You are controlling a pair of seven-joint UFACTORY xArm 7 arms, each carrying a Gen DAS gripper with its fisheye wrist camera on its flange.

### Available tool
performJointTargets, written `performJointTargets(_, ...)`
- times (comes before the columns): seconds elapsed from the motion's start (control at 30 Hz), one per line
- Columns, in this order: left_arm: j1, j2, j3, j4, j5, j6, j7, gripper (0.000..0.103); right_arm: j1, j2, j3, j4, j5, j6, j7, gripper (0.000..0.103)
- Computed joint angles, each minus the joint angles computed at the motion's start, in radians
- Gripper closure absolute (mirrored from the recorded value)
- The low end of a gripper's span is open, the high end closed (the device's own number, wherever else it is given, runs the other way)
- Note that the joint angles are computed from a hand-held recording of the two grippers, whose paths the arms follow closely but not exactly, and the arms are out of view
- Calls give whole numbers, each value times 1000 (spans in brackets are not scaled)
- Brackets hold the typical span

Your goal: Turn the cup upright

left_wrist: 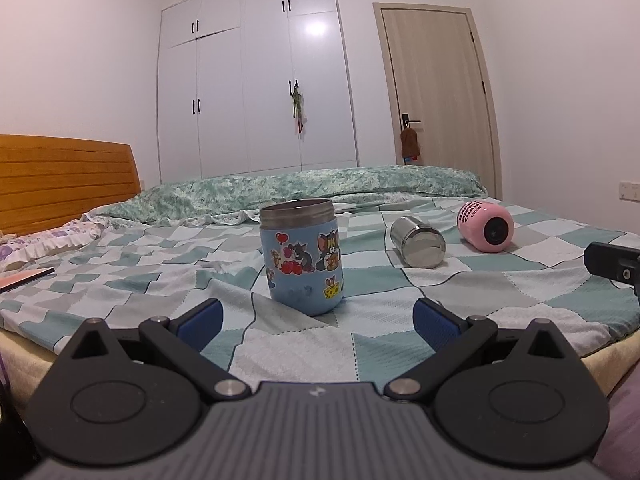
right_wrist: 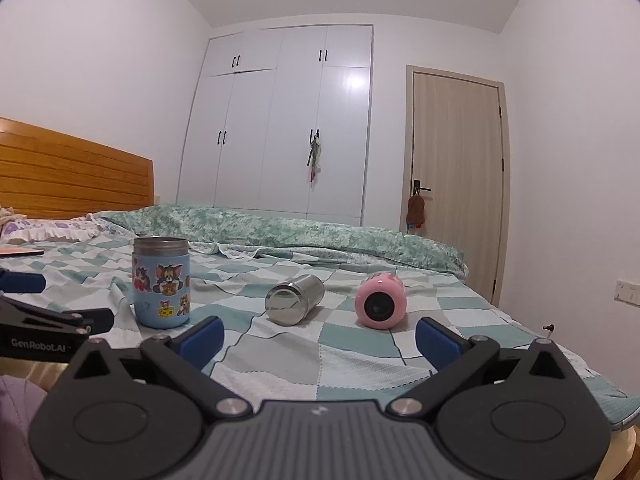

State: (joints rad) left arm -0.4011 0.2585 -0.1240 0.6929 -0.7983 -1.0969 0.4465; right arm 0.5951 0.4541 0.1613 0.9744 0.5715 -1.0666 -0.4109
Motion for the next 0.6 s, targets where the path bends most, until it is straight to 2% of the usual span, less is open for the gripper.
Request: performJointTargets(0.6,5,-7,2,-9,14,-1,-12,0,0,2,-1,1,-1,2,2,1)
